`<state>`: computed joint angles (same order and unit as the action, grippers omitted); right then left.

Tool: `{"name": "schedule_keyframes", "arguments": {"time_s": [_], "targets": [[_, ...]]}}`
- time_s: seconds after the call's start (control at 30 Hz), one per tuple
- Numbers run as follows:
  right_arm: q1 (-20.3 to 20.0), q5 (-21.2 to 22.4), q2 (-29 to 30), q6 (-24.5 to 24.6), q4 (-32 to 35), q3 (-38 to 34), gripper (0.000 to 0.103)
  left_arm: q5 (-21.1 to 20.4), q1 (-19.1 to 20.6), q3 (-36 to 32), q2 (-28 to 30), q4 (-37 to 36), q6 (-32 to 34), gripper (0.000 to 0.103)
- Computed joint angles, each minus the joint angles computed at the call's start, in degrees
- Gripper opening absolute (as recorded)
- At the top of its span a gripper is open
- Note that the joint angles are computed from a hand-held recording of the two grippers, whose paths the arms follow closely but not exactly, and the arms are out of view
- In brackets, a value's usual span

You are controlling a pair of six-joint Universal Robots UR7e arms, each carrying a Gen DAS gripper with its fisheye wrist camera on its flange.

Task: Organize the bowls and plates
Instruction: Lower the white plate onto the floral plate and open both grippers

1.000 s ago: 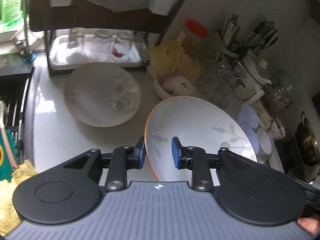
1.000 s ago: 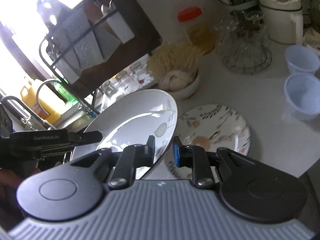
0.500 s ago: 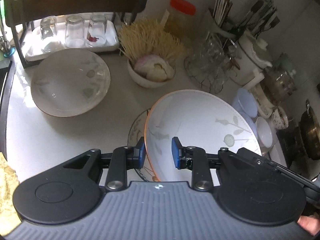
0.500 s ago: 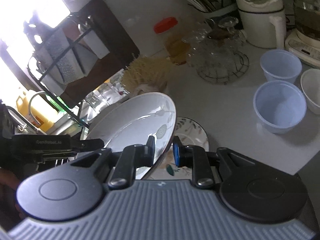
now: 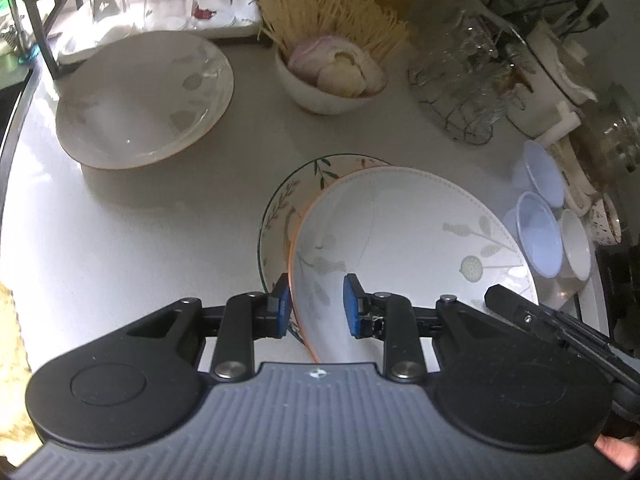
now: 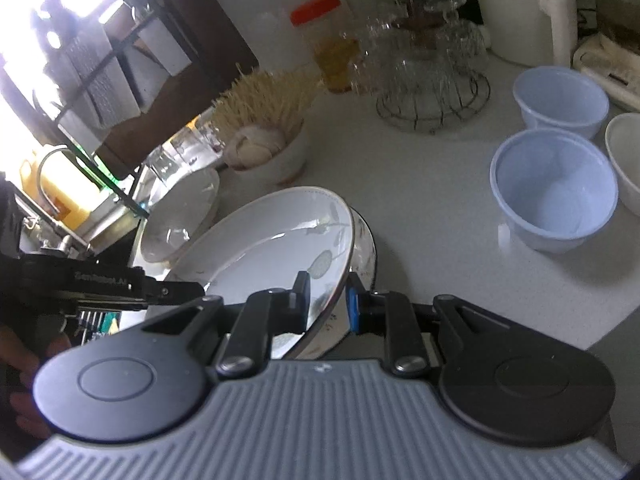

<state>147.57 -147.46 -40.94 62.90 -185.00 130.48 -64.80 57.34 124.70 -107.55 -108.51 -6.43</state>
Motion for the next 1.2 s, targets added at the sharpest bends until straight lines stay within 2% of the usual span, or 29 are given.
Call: {"name": "schedule_keyframes", "arguments": {"time_s": [0.1,0.33,0.6,1.03,1.2], "targets": [[-1.07,0.53,0.4,-2.48,-1.84,0.88,0.022,2.04,-1.22,1.44,0.87,-1.3,-2.0,0.031],[-3.58,1.55,1.1,-8.67,-8.53,3.2,0.022,5.66,-4.32,4.26,2.05,-5.83,-0.99,0.031],[-5.2,2.09,2.5,-15.63,-11.85,2.29,0.023,7.12,-2.93,4.97,2.86,-7.28,-3.97,0.031],[-7.62,2.08,2.92,-19.88,-12.87,2.11,0.022,7.99,-2.35,5.91,4.36,-8.29,-5.37,0.031],[-8.34,2.71,3.81,-22.34,-13.47,1.09,0.022,9.74,-2.6,4.97,5.25,-7.4,-6.76,0.032]]}}
